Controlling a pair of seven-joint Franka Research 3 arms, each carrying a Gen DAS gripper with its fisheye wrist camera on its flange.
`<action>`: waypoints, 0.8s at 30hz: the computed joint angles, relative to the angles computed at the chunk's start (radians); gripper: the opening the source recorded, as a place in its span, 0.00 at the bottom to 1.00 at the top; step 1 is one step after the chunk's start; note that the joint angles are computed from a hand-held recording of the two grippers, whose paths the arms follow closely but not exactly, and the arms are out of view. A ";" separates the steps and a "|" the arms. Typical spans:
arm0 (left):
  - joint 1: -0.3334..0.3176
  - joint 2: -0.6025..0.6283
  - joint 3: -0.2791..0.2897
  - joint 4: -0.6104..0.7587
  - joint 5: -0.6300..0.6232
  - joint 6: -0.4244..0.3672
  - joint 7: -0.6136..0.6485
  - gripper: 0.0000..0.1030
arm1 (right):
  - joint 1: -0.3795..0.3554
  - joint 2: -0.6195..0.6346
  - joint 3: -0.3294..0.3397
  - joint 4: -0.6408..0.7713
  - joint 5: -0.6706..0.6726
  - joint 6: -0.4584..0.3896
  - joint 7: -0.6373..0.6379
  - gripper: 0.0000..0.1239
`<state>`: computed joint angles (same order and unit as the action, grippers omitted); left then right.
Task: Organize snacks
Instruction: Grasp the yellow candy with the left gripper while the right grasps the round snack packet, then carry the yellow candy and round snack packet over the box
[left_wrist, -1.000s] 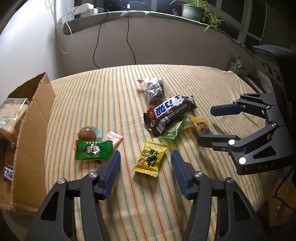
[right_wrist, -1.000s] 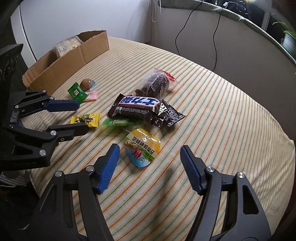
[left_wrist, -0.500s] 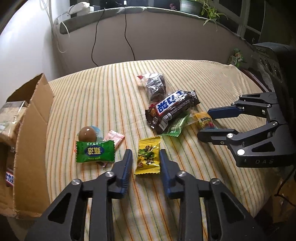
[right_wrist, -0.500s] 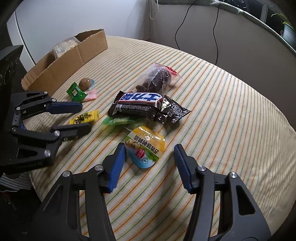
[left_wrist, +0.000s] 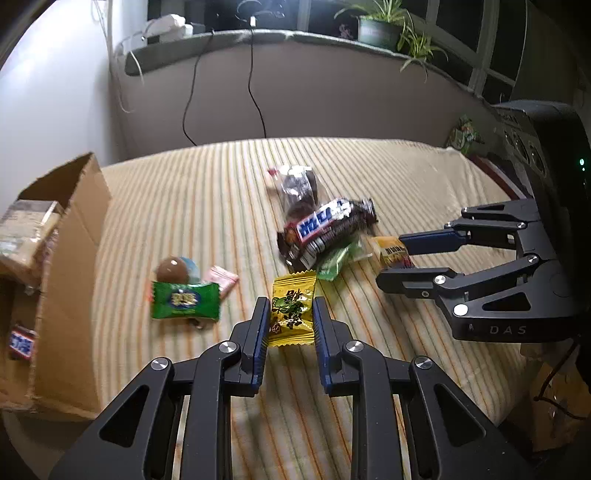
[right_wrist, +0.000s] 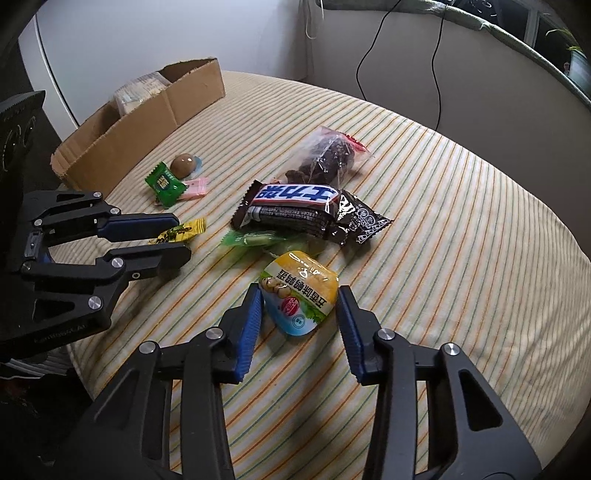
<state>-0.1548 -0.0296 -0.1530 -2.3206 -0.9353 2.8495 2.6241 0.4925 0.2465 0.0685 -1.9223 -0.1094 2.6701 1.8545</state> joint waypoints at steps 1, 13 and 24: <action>0.000 -0.010 0.002 -0.006 -0.022 0.005 0.019 0.21 | 0.000 -0.006 0.000 -0.004 0.001 0.003 0.000 0.34; 0.020 -0.063 0.067 -0.002 -0.165 0.032 0.112 0.21 | 0.022 -0.002 0.016 0.080 -0.022 0.011 -0.008 0.34; 0.068 -0.083 0.124 -0.005 -0.195 0.093 0.117 0.20 | 0.068 0.143 0.034 0.332 0.046 -0.023 -0.125 0.34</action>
